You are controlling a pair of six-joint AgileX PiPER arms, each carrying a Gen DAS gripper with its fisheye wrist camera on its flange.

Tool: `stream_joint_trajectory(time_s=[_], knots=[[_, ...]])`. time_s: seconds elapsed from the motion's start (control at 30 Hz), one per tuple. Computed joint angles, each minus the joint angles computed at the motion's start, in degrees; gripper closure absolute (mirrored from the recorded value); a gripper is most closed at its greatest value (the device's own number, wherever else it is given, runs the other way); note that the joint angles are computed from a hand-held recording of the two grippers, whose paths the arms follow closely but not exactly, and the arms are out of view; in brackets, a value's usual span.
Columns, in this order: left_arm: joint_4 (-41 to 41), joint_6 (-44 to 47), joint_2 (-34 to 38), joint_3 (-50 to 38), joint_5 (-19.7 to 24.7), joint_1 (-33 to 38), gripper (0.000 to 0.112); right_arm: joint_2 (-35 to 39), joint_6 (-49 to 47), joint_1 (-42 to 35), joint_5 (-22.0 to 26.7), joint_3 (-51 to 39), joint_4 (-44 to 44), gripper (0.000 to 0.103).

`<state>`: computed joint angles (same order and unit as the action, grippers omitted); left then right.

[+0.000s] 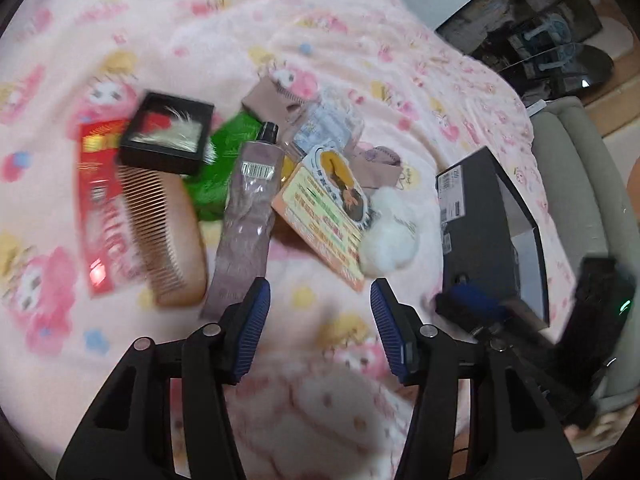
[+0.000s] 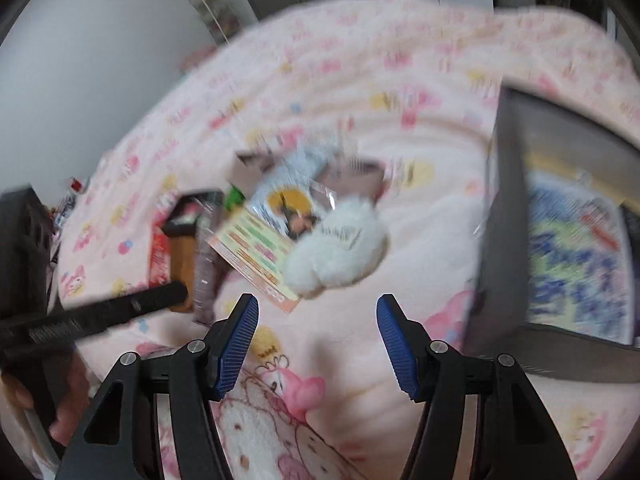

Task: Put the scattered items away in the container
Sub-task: 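Grasp the clear cartoon-girl sticker pack with the left gripper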

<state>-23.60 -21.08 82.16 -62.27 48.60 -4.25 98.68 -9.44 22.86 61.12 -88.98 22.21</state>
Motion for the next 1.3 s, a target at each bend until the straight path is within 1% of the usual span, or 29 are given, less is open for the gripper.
stream_joint_trajectory(time_s=[0.03, 0.1, 0.17, 0.2, 0.27, 0.3, 0.33, 0.37, 0.4, 0.47, 0.5, 0.6, 0.67, 0.8, 0.87, 0.97, 1.0, 1.03, 1.1, 1.13, 1.17, 1.2, 1.23, 1.27, 1.3], knots=[[-1.73, 2.49, 2.74, -1.97, 1.31, 1.49, 0.068, 2.52, -0.09, -0.04, 1.12, -1.38, 1.41, 0.046], [-5.06, 6.43, 7.37, -4.74, 2.74, 3.63, 0.07, 6.49, 0.07, -0.05, 2.86, -3.74, 3.77, 0.046], [-11.72, 11.16, 11.21, -6.17, 4.0, 6.42, 0.07, 9.6, 1.25, 0.43, 3.08, -5.49, 4.97, 0.046], [-12.92, 11.31, 12.13, -6.4, 3.89, 6.87, 0.071, 11.05, 1.72, 0.66, 3.03, -6.34, 5.27, 0.046], [-10.01, 7.62, 13.66, -8.15, 3.45, 6.29, 0.07, 13.54, 3.26, 1.42, 2.9, -8.25, 3.99, 0.047], [-8.0, 5.33, 14.33, -9.0, 2.85, 5.79, 0.074, 15.07, 3.49, 1.8, 2.52, -8.94, 3.77, 0.048], [-8.2, 5.05, 14.6, -9.13, 2.6, 5.86, 0.075, 15.66, 3.46, 1.81, 2.32, -9.1, 4.12, 0.056], [-8.04, 4.35, 14.64, -9.27, 2.54, 5.69, 0.081, 15.93, 3.55, 1.62, 2.07, -9.06, 4.69, 0.065], [-6.85, 3.22, 14.05, -9.18, 2.11, 5.01, 0.094, 15.47, 3.26, 1.26, 1.61, -8.29, 5.87, 0.069], [-1.19, -0.9, 11.24, -8.64, 0.89, 2.36, 0.096, 13.29, 1.47, 0.38, 0.86, -6.38, 8.0, 0.077], [-0.01, -1.68, 10.22, -8.42, 0.67, 1.64, 0.098, 12.11, 0.6, 0.04, 0.65, -5.53, 8.34, 0.078], [0.85, -3.21, 5.84, -6.49, -0.02, -0.28, 0.099, 8.01, -2.37, -1.72, 0.29, -2.12, 10.8, 0.08], [1.89, -4.56, 3.47, -6.03, 0.44, -2.52, 0.099, 4.28, -4.06, -3.32, 0.18, 1.07, 12.43, 0.08], [1.73, -4.75, 0.93, -6.07, 2.26, -6.61, 0.099, -3.53, -5.19, -7.01, 0.96, 8.2, 13.26, 0.08], [1.46, -4.85, 0.44, -6.0, 2.83, -8.61, 0.099, -5.85, -4.59, -8.49, 1.79, 10.78, 12.55, 0.079], [4.38, -7.53, 0.95, -7.73, 4.92, -13.24, 0.093, -9.4, -5.77, -10.81, 3.77, 14.29, 11.03, 0.079], [5.0, -8.35, 1.09, -8.11, 5.34, -14.85, 0.089, -10.43, -6.41, -11.35, 4.41, 15.16, 10.81, 0.079], [4.97, -8.66, 1.0, -8.22, 5.66, -16.03, 0.086, -11.19, -6.72, -11.68, 4.81, 15.79, 10.69, 0.079], [4.38, -8.09, 1.39, -9.06, 6.91, -17.95, 0.083, -12.68, -6.97, -12.59, 5.74, 16.95, 10.29, 0.079], [4.02, -7.59, 1.61, -9.47, 7.65, -18.43, 0.077, -13.4, -7.52, -13.45, 6.37, 17.52, 10.27, 0.079], [3.97, -8.88, 2.17, -9.77, 6.76, -19.1, 0.072, -13.93, -8.41, -14.49, 6.99, 18.07, 10.82, 0.079], [6.21, -11.83, 2.5, -10.52, 6.65, -20.12, 0.063, -14.27, -9.52, -15.81, 7.62, 18.65, 11.6, 0.079], [10.75, -15.07, 4.6, -13.27, 8.83, -21.52, 0.059, -14.2, -9.65, -16.59, 8.05, 18.8, 11.51, 0.079], [16.12, -18.4, 7.17, -16.83, 12.6, -23.26, 0.059, -14.25, -9.17, -16.99, 8.11, 18.84, 10.88, 0.079], [19.19, -19.87, 9.11, -19.44, 15.37, -24.0, 0.059, -14.31, -9.1, -17.39, 7.79, 18.92, 10.74, 0.079]])
